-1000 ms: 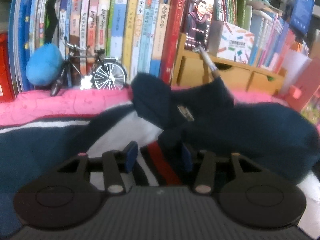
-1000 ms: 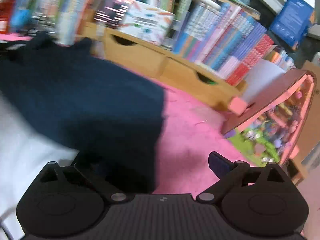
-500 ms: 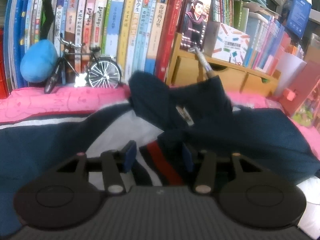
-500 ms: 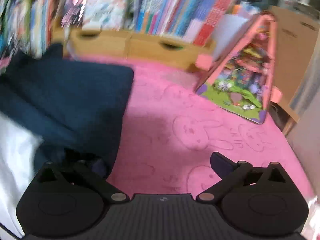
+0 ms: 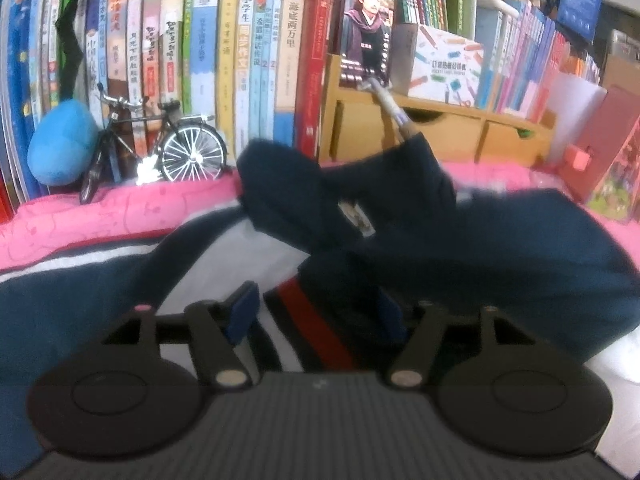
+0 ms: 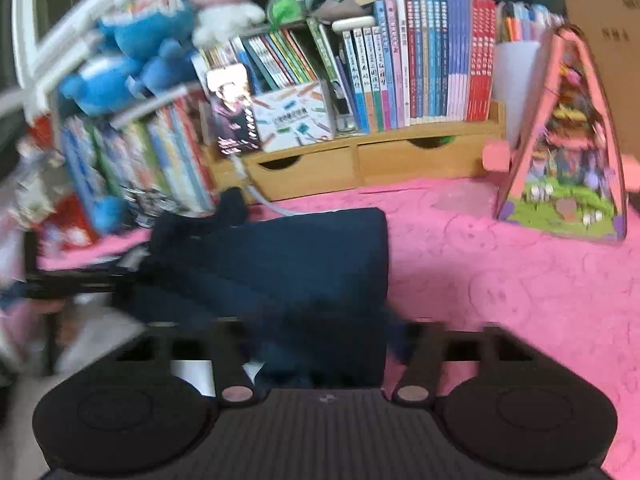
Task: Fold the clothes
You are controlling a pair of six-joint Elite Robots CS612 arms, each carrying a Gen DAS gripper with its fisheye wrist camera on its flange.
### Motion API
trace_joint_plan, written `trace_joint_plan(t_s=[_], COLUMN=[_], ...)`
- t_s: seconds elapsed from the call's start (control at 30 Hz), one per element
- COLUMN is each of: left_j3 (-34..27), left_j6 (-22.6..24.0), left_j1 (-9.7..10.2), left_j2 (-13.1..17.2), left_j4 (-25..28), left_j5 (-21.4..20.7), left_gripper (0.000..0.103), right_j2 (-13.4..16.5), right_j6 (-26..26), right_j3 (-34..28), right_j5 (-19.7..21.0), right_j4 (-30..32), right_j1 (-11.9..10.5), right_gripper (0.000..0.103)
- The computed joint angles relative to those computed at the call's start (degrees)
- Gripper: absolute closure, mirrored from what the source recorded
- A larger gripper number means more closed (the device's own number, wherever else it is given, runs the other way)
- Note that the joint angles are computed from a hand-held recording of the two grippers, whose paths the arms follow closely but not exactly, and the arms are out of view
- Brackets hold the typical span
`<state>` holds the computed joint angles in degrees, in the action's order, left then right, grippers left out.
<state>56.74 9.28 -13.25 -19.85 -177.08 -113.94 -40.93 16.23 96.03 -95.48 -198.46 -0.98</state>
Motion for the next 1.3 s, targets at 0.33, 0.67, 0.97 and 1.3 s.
trace_joint_plan(t_s=[0.33,0.67,0.97,1.3], left_j3=[-2.24,-2.79,-2.46,-4.36], left_j6=[-4.99,-6.27,-7.28,-12.67], left_j1=[1.21,1.46,1.41,1.87], left_j2=[1.34,1.62,1.46,2.65], left_j4=[0.5,0.62,-0.2,-0.41], left_j5=[-5.22,-6.24,-5.31,-7.22], left_gripper=[0.04,0.04,0.042,0.045], right_j2=[5.21,6.82,11.02,13.16], right_j6=[-2.63,7.24,4.41,6.61], right_j3=[-11.7,-15.52,-22.06,-28.05], right_j5=[-5.39,2.17,2.94,-5.36], right_j4=[15.5,14.1,15.7,21.24], right_j1=[-0.66,-4.21,-3.09,-3.66], right_gripper=[0.081,0.023,0.094,0.077])
